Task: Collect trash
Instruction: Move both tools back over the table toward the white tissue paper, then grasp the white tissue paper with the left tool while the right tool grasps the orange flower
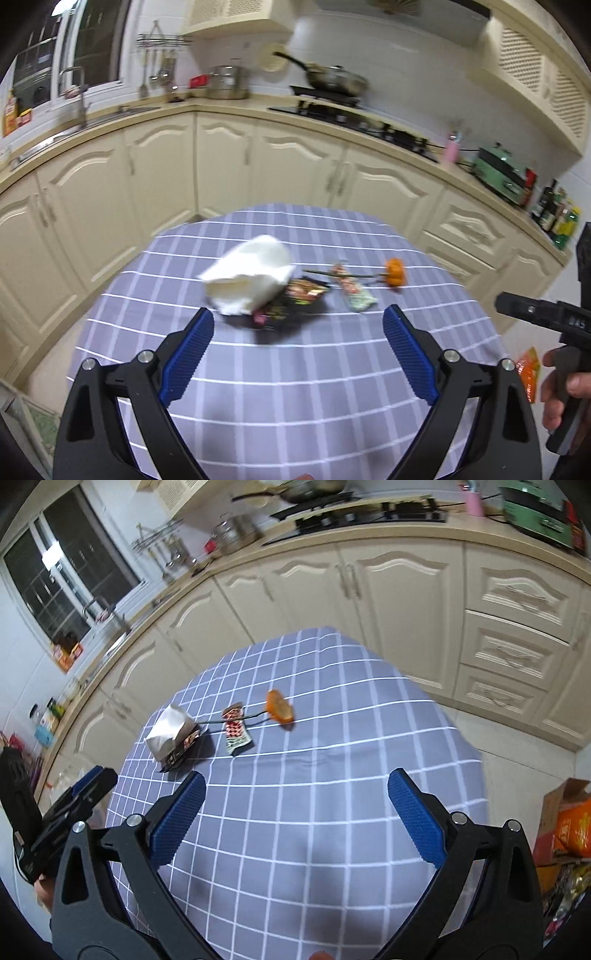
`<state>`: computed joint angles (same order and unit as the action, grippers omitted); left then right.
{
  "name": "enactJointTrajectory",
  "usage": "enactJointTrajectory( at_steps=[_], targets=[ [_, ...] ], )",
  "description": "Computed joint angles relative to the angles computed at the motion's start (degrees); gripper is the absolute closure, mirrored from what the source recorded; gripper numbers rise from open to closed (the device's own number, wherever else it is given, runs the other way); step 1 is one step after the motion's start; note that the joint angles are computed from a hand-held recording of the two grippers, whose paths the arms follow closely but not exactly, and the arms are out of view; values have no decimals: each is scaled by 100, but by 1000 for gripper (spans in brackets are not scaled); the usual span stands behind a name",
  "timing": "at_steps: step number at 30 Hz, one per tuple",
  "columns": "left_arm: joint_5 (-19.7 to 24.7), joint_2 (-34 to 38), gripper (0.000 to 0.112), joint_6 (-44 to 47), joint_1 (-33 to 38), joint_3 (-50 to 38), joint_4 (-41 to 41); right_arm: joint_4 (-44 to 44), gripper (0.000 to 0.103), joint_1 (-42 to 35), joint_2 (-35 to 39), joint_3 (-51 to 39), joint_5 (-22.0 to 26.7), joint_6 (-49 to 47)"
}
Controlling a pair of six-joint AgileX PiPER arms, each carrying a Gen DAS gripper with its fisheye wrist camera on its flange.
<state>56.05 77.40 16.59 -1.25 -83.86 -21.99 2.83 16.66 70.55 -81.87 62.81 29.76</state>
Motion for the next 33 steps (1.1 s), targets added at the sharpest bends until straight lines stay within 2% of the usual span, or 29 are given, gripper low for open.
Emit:
enactJointTrajectory(
  at_steps=[10,14,19,22,25,26,27,28,29,32,33],
  targets=[
    [-624,1088,21,26,48,-476,504,97,6,4,1080,-406,-411,-293],
    [-569,1648,21,-80,-51,-863,696,206,7,-138,1494,-643,-529,-457],
    [-650,1929,21,15,-177,-1008,787,359,7,-269,1997,-1090,-579,-668],
    [-637,2026,21,152,-207,-1061,695,342,14,-236,2290,-1331,-590,-692],
    [-657,2103,21,244,-310,-1095,755,355,25,-200,2560,-1520,-530,-678],
    [-698,2127,21,255,-346,-1082,813,378,34,-197,2607,-1519,-527,-691],
    [-638,2186,22,262,-344,-1133,797,357,49,-177,2649,-1524,-502,-696],
    [-576,2230,23,256,-329,-1185,773,284,57,-140,2663,-1516,-495,-666],
    [-530,2258,28,316,-284,-1219,639,167,63,-103,2611,-1433,-567,-609],
    [-461,2291,29,462,-173,-1256,356,343,76,-195,2454,-1214,-709,-684],
    [-475,2292,29,478,-154,-1236,330,444,86,-233,2387,-1135,-777,-759]
  ],
)
